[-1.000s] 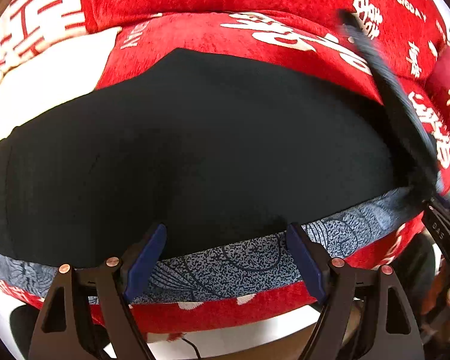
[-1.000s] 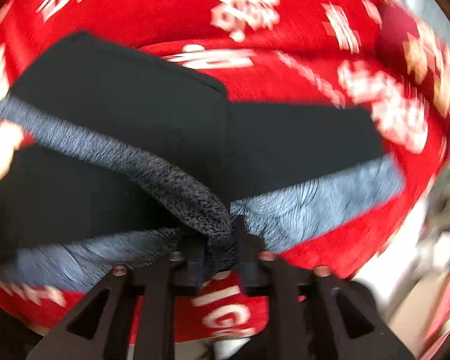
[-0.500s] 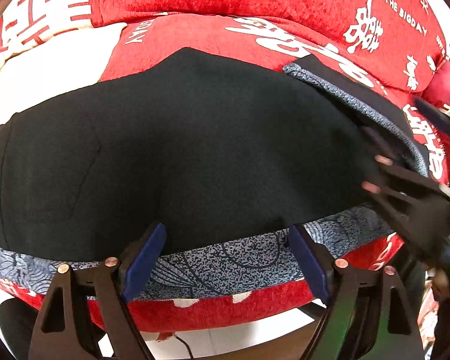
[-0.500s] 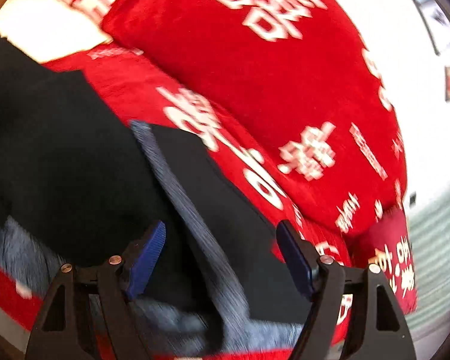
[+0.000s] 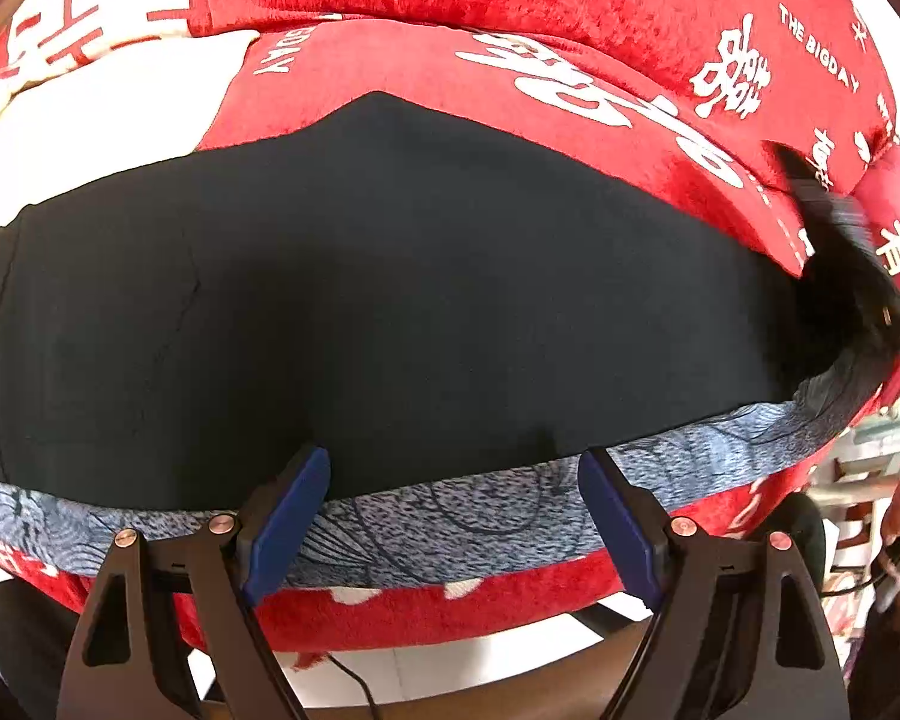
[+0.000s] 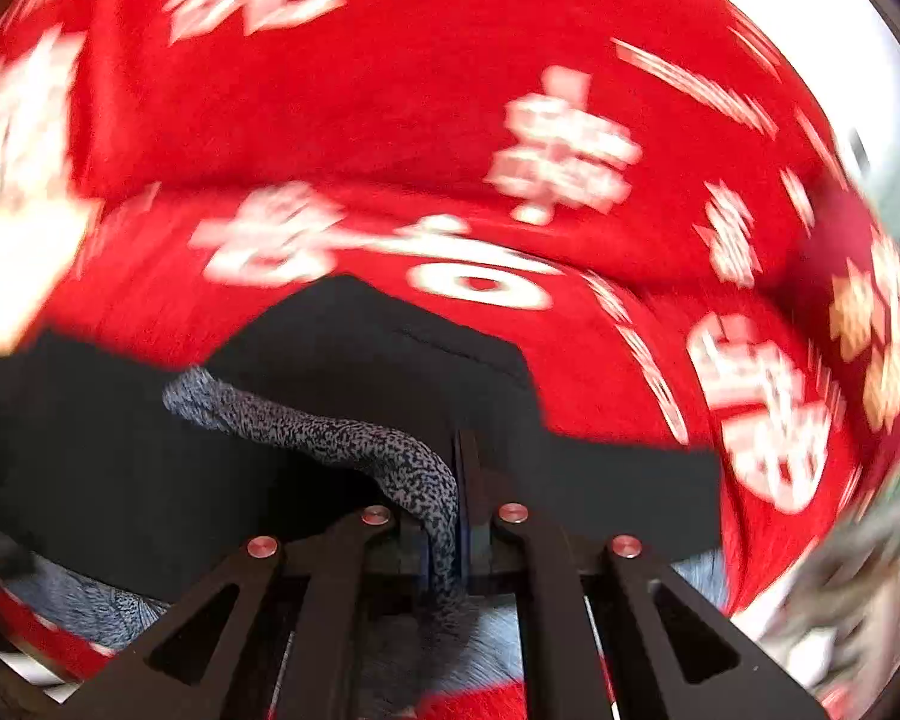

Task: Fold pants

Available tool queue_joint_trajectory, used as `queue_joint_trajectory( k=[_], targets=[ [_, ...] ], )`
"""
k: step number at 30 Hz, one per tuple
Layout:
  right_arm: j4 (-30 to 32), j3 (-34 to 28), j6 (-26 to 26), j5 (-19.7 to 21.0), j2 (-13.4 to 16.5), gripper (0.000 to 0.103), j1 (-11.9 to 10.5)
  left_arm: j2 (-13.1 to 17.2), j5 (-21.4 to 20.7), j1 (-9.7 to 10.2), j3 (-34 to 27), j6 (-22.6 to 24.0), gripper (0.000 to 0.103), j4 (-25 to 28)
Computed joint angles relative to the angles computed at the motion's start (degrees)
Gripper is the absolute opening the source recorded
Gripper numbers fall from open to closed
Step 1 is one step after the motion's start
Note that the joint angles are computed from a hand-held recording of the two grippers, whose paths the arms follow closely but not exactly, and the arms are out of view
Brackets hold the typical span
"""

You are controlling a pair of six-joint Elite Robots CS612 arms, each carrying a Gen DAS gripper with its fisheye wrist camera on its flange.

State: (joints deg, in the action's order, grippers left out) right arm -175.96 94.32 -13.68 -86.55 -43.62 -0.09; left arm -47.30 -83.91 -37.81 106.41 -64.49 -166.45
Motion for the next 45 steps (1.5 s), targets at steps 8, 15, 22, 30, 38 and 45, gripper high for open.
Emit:
queue_joint_trajectory(
  k=[8, 15, 22, 30, 38, 45],
  targets=[
    [6.9, 0.08, 11.27, 15.02, 3.98, 0.008, -9.13, 0.21, 0.9, -0.47, -1.26, 0.85, 0.086, 3.26],
    [1.53, 0.25, 14.57, 17.52, 4.92, 0.035, -10.77, 0.09, 0.8, -0.59, -1.52, -0.02, 0.086, 4.42],
    [0.1, -0.37, 19.95, 20.39, 5.04, 0.026, -13.18, 0.21, 1.24, -0.87, -2.13, -0.17, 0.086, 5.96],
    [3.86, -0.7, 19.9, 15.59, 4.44, 0.006, -12.73, 0.42, 0.9, -0.73, -2.16, -0.14, 0.086, 5.5],
    [5.63, -0.38, 18.65, -0.23, 3.29, 0.055, -10.24, -0.57, 0.5, -0.53, -0.94, -1.73, 0.086, 3.72],
    [-5.77, 4.7, 1.08, 1.88, 0.7, 0.082, -5.63, 1.48, 1.08, -0.63, -5.59, 2.3, 0.086, 9.08]
  ],
)
